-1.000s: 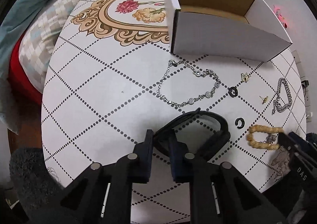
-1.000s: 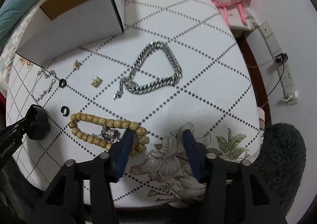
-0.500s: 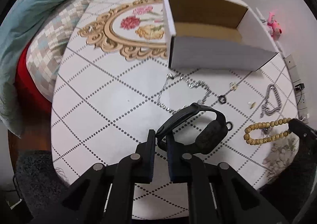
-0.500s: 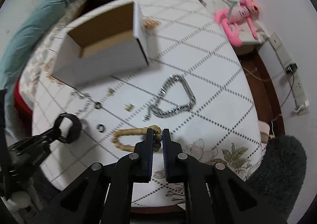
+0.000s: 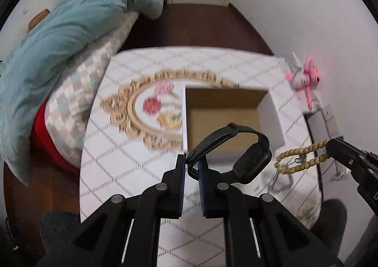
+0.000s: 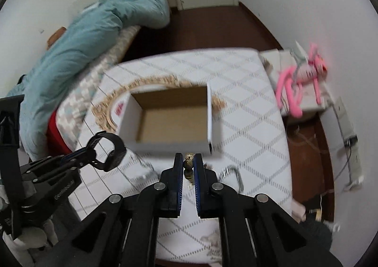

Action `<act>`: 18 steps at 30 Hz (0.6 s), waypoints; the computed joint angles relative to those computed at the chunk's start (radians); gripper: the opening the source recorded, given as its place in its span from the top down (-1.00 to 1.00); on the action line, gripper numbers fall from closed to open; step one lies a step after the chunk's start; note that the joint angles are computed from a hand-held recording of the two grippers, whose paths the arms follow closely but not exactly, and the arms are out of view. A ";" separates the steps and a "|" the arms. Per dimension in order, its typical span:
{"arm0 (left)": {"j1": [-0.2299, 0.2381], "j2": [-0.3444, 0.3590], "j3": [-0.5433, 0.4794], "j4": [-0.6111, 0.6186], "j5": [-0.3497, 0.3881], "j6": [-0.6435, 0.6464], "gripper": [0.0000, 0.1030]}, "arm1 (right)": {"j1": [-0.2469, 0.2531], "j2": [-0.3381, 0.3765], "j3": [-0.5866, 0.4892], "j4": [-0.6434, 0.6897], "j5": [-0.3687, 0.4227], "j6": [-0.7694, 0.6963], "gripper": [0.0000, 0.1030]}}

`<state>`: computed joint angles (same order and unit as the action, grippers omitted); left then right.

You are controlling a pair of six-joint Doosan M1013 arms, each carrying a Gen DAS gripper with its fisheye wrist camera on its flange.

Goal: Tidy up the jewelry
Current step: 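Carry both items into the white box and open both grippers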

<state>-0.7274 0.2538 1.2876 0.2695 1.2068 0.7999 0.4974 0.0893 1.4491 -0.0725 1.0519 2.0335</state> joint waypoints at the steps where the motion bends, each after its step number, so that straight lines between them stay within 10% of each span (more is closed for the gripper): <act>1: 0.006 0.006 -0.008 0.006 -0.005 0.004 0.85 | -0.004 0.008 -0.019 0.005 -0.008 -0.013 0.83; 18: 0.102 0.152 -0.153 -0.192 0.041 0.114 0.84 | -0.084 0.180 -0.185 0.163 0.024 -0.113 0.83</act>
<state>-0.6256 0.4063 1.1349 0.0773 1.2482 0.9141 0.4135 0.2696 1.2640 0.0904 1.0759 1.9208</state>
